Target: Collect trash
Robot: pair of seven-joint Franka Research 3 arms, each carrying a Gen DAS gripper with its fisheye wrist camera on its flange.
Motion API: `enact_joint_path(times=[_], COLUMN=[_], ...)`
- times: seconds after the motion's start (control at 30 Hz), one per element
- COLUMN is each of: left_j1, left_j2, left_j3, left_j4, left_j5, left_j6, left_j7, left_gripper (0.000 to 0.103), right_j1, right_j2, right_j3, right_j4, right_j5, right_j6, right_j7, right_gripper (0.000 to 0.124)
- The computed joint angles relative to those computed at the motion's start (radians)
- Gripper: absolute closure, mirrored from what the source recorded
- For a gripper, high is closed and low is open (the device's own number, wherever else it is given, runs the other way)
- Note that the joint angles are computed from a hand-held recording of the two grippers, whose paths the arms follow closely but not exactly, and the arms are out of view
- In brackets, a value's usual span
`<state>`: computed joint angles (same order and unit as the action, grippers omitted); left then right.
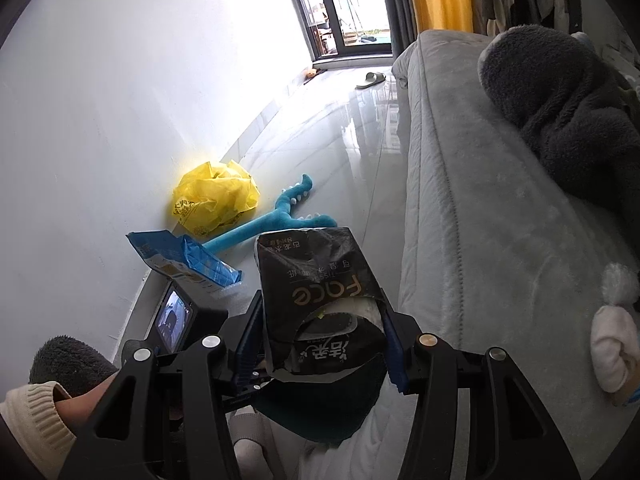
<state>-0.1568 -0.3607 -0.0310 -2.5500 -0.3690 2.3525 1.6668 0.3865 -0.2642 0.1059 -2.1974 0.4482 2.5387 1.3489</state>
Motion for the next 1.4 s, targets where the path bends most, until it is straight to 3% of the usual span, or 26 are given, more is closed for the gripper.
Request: enact_joint_path(times=[0.07,0.1,0.47,0.73,1.4], left_j1=[0.004,0.006,0.059,0.083,0.053], left_j2=[-0.008,-0.010,-0.062,-0.123,-0.345], left_j3=[0.003,0.004,0.039,0.051,0.107], left_j4=[-0.009,-0.011,-0.044,-0.073,-0.155], left_j5=[0.005,0.007,0.038,0.102,0.219], left_j6=[-0.004,-0.005,0.010,0.057,0.314], left_j7=[0.006,0.006,0.009,-0.001,-0.019], left_gripper=[0.048,0.044,0.027,0.023,0.023], right_j1=[0.001,0.002,0.019,0.041,0.080], right_j2=[0.020,0.037,0.188,0.271,0.396], right_j3=[0.007,0.012,0.040,0.046,0.045], right_j4=[0.008,0.018,0.092,0.134,0.204], right_j5=[-0.009,-0.015,-0.112,-0.181,-0.249], right_j6=[-0.009,-0.013,-0.070,-0.108,-0.199], right_j7=[0.013,0.022,0.124,0.195,0.258], right_gripper=[0.071,0.071,0.071,0.071,0.069])
